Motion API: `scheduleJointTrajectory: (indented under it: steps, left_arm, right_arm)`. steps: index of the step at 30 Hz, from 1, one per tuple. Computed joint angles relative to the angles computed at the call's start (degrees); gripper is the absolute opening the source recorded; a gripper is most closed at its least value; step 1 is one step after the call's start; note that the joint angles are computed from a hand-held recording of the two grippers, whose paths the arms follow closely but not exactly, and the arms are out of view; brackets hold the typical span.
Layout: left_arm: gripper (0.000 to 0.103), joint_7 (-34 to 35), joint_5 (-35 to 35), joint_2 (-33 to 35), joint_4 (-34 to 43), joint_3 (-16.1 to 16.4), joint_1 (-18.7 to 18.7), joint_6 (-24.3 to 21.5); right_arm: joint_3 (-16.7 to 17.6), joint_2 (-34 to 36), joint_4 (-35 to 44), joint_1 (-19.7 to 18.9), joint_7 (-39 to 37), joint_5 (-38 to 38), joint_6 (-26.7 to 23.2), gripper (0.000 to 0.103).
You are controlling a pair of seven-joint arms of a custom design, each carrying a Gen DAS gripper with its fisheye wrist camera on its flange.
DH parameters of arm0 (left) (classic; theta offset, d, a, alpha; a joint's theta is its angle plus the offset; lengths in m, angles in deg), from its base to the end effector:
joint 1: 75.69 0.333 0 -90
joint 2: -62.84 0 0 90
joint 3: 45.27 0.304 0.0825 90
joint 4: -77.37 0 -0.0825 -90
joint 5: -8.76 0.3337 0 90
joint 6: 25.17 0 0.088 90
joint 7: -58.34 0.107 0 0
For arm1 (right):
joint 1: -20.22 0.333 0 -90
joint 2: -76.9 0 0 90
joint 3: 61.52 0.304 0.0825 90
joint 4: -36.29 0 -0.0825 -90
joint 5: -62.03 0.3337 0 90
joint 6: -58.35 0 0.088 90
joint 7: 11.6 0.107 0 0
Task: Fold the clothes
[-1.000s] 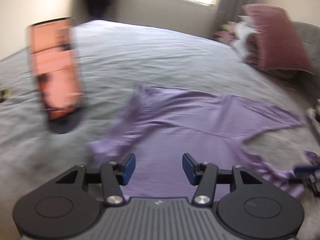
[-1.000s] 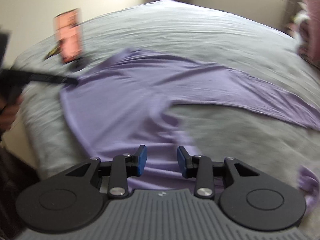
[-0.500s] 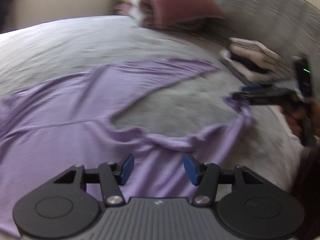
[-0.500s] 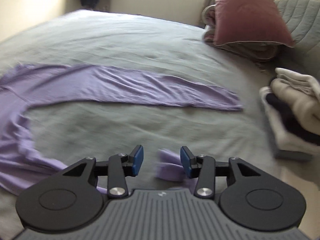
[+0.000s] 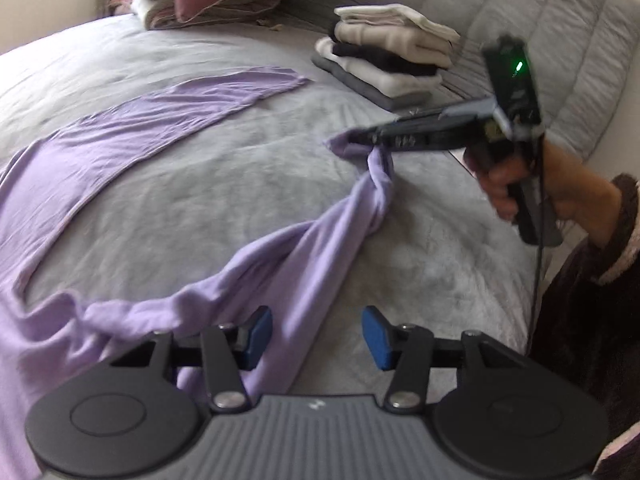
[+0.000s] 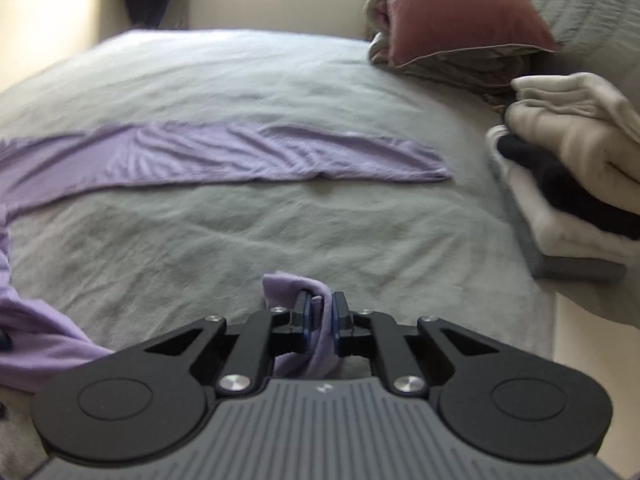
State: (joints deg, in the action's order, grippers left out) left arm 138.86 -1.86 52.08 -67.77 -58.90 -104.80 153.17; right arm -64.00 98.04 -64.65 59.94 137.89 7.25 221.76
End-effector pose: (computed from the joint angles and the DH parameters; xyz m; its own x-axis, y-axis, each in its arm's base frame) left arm 0.3444 -0.3017 0.4539 -0.4605 -0.8650 0.1994 -0.7142 0.2277 -0.6619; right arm 0.4789 0.4236 0.4374 0.3953 -0.9138 0.0936 -0.5659 -0.3225 -0.7588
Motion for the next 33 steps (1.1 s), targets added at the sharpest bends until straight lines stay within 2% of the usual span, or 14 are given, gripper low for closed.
scheduleJointTrajectory:
  steps: [2, 6, 9, 12, 16, 18, 19, 22, 24, 25, 26, 27, 30, 33]
  left_arm:
    - [0.046, -3.2, 4.3, 0.3, 0.2, -3.5, 4.0, 0.7]
    - [0.036, -12.2, 14.8, 1.0, 1.1, -10.4, 12.6, 1.3]
    - [0.032, -18.7, 22.7, 1.6, 1.9, -14.4, 17.9, 1.4]
    - [0.029, -26.3, 31.7, 1.6, 2.7, -19.3, 24.2, 1.3]
    - [0.026, -37.4, 42.9, 0.9, 3.4, -26.7, 33.2, 1.7]
    - [0.025, -42.5, 47.8, 0.6, 4.1, -30.1, 37.3, 2.0]
    - [0.025, -44.5, 49.7, 0.5, 4.4, -31.3, 38.7, 2.0]
    - [0.024, -50.3, 55.1, 0.3, 5.3, -34.4, 42.7, 2.7]
    - [0.023, -54.9, 58.5, -0.2, 5.7, -36.9, 45.9, 2.9]
    - [0.021, -56.5, 59.5, -0.3, 5.9, -37.3, 46.5, 2.9]
    - [0.020, -57.9, 60.5, -0.4, 6.0, -37.6, 46.9, 2.9]
    - [0.019, -59.3, 61.6, -0.3, 6.2, -37.9, 47.5, 3.0]
    - [0.016, -62.5, 64.0, 0.1, 6.7, -37.4, 47.5, 2.9]
    - [0.015, -66.1, 65.7, 0.3, 6.7, -36.1, 47.0, 3.6]
  right_arm:
    - [-0.8, -2.1, -2.4, -0.2, 2.7, -1.4, 1.5, 0.010]
    - [0.1, -5.9, -7.6, -2.6, 4.7, -0.9, 3.2, 0.010]
    - [1.8, -8.7, -11.1, -4.3, 4.0, 0.9, 0.7, 0.010]
    - [3.7, -11.0, -13.6, -5.6, 3.5, 2.2, -4.5, 0.008]
    - [5.5, -13.4, -17.2, -8.5, 3.7, 5.0, -3.3, 0.008]
    - [5.9, -14.5, -18.2, -9.2, 5.7, 3.7, -2.3, 0.012]
    - [6.0, -14.9, -18.6, -9.6, 7.0, 2.8, -1.4, 0.019]
    - [6.2, -15.5, -18.5, -10.3, 11.3, -1.6, 0.0, 0.020]
    - [6.3, -15.5, -18.0, -10.7, 14.2, -4.9, 0.8, 0.027]
    - [6.4, -15.3, -17.6, -10.9, 15.1, -5.9, 1.3, 0.039]
    - [6.5, -14.9, -17.1, -11.2, 15.2, -6.1, 2.0, 0.044]
    - [6.7, -14.3, -16.7, -11.6, 13.6, -4.9, 3.2, 0.044]
    - [7.9, -12.4, -15.5, -12.4, 2.4, 2.7, 5.5, 0.044]
    - [9.2, -11.5, -15.4, -12.4, -10.8, 10.5, 5.1, 0.044]
